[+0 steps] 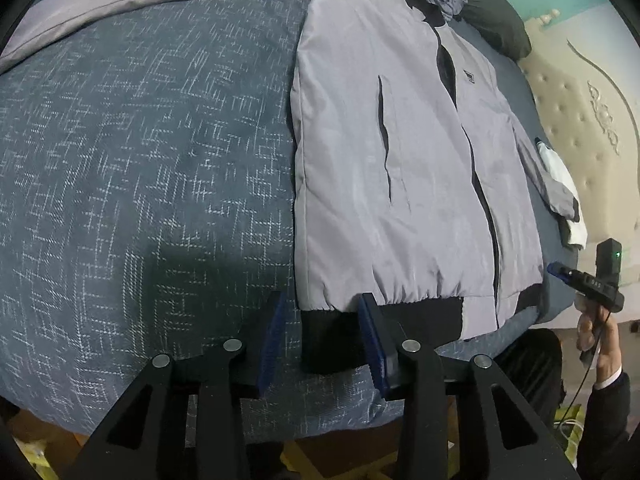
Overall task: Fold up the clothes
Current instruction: 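Grasp the black hem band with both tools and pull it taut, then lay the hem band flat on the bed and open both tools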
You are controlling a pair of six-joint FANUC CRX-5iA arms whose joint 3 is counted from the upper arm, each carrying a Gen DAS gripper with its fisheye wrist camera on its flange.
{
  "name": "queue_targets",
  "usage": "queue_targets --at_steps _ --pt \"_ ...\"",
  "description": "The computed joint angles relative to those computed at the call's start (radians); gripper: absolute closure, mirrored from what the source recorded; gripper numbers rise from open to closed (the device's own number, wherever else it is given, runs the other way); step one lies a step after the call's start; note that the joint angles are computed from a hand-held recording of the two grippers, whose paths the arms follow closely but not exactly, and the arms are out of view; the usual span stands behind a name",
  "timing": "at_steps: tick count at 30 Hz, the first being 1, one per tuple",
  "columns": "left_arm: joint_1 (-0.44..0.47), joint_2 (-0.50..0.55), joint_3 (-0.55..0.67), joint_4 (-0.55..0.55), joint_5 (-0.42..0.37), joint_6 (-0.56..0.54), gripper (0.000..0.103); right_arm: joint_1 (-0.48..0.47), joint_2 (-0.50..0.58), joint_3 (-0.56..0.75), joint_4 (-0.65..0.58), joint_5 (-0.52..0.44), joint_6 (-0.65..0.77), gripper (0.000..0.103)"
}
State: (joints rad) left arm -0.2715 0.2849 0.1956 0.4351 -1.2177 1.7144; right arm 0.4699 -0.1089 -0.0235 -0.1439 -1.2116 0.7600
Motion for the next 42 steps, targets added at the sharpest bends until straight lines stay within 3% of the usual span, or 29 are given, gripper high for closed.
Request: queue_targets --at_steps 14,17,20,22,28,30,42 --pt "0.008 -0.008 -0.05 0.045 0.022 -0.025 0.064 -0.017 -0.048 -0.083 -0.048 -0.002 -0.019 0.065" --pt "0.012 -0.013 -0.053 0.05 0.018 -0.042 0.076 -0.019 -0.053 -0.09 -0.05 -0.002 -0.028 0.065" --pt "0.011 -0.016 -0.048 0.039 0.014 -0.043 0.079 -0.02 -0.058 -0.096 -0.05 0.001 -0.034 0.065" --pt "0.008 -0.013 -0.036 0.022 0.009 -0.034 0.088 -0.019 -0.061 -0.101 -0.049 0.008 -0.041 0.065" --pt "0.019 -0.044 -0.073 0.033 0.021 -0.057 0.096 -0.02 -0.06 -0.094 -0.056 0.012 -0.036 0.065" --pt "0.044 -0.086 -0.119 0.044 0.018 -0.091 0.096 -0.02 -0.06 -0.093 -0.06 0.015 -0.032 0.065" --pt "0.041 -0.107 -0.137 0.069 0.025 -0.122 0.097 -0.031 -0.066 -0.095 -0.07 0.016 -0.034 0.064"
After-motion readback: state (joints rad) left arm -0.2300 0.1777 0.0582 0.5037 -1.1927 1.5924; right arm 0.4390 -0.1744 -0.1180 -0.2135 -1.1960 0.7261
